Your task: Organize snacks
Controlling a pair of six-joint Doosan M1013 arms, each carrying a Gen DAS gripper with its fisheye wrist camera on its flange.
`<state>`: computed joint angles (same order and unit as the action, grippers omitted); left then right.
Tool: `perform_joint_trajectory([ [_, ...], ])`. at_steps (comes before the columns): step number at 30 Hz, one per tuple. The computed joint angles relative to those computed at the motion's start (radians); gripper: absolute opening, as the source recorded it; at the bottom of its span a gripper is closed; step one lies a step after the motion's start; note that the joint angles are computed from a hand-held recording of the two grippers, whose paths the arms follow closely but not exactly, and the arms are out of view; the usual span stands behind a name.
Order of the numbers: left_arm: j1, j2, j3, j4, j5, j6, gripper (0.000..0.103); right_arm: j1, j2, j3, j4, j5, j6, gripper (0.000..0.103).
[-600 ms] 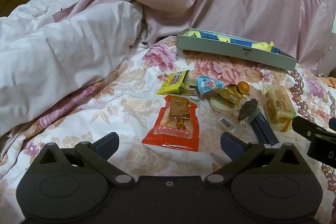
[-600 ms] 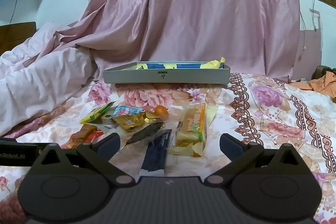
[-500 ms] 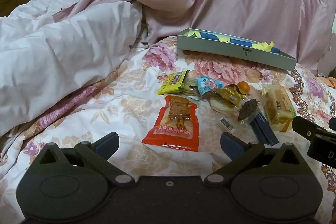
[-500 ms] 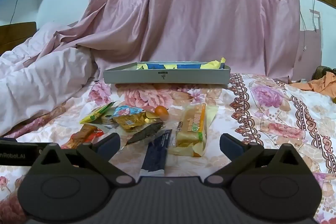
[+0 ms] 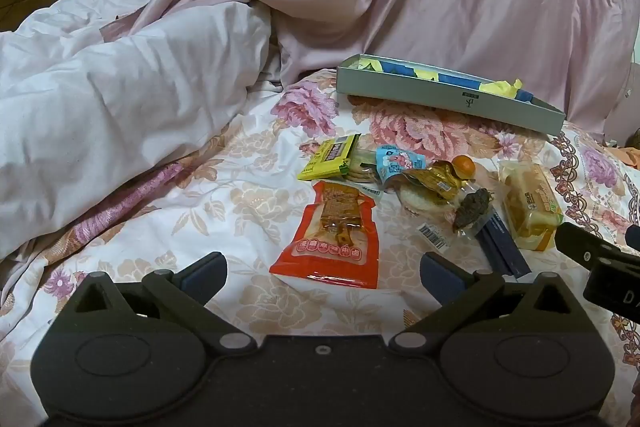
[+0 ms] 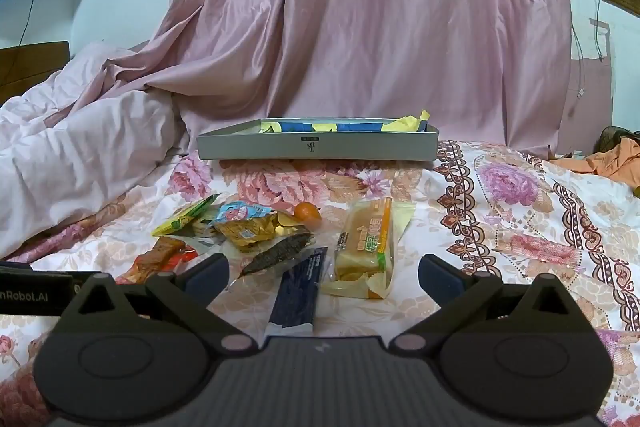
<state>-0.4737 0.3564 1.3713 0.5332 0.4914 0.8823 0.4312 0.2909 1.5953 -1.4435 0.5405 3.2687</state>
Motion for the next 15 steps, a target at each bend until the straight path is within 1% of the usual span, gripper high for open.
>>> perform_joint_trajectory([
  [15,0.000,0.000,0.000,-0.001,-0.001,0.000,0.102,0.002,-0.002,-0.001,0.010,0.003,-0.010,0.103],
])
